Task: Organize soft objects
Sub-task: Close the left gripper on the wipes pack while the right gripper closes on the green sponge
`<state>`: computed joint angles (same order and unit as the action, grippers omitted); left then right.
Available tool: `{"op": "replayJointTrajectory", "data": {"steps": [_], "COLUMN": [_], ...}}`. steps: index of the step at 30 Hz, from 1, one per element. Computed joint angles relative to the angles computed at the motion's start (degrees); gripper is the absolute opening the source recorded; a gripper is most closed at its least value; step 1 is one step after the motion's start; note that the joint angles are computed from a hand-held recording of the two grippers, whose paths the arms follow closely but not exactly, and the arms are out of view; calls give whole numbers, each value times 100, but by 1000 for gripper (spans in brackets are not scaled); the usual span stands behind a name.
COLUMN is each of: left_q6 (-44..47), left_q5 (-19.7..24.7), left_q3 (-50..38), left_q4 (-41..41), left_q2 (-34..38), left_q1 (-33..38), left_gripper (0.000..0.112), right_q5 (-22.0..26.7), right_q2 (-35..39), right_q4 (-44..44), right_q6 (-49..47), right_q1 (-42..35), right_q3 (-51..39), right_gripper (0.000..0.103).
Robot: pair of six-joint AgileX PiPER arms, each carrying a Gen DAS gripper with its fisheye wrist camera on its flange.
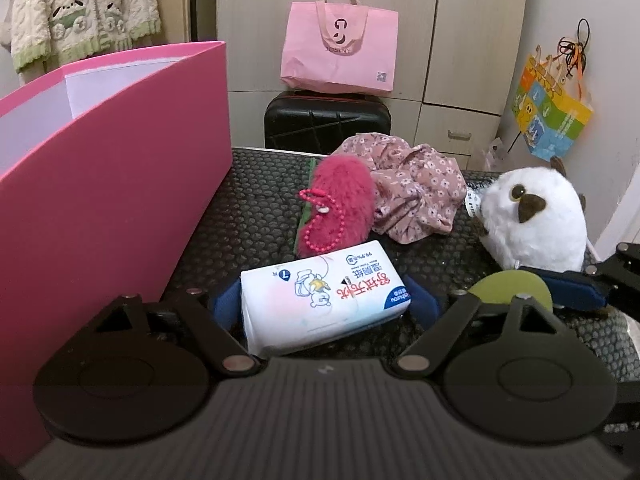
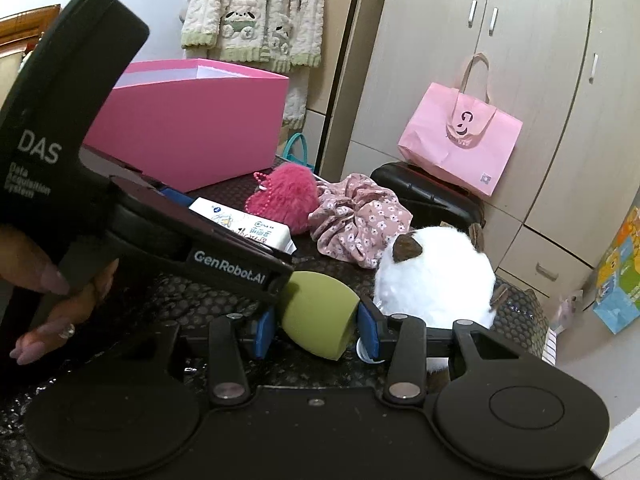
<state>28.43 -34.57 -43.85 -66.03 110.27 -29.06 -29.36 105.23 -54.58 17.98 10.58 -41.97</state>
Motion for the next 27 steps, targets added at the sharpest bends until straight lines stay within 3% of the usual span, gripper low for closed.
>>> {"op": "replayJointTrajectory", "data": {"steps": [14,18,20,23,27], "left_q6": [-1458,-1363,-1324,-1375,-797], "left_q5": [46,-28,30,474,822], "left_q3": [1340,1823,2087,2440,2824], "left_q4": [1409,1422,1487,1718,1261], "left_q2": [-1077,-1578,-1899,-2511,-3327], "left_q1": [-159,-360,-439,-443,-723], "left_gripper": [82,82,82,82,82], "right_q5": [-78,-93,-132,-102,-243], "right_q2": [-715,-1059,-1223,-1349,-1529], "right_q4": [42,-293,-857,-1773,-2368], "right_q6": [569,1181,1902,3368,4444], "right_q1": [-113,-180,-293,-411,-500], "right_q3": [755,1037,1108,1079,1227], "right_gripper": [48,48,48,49,49]}}
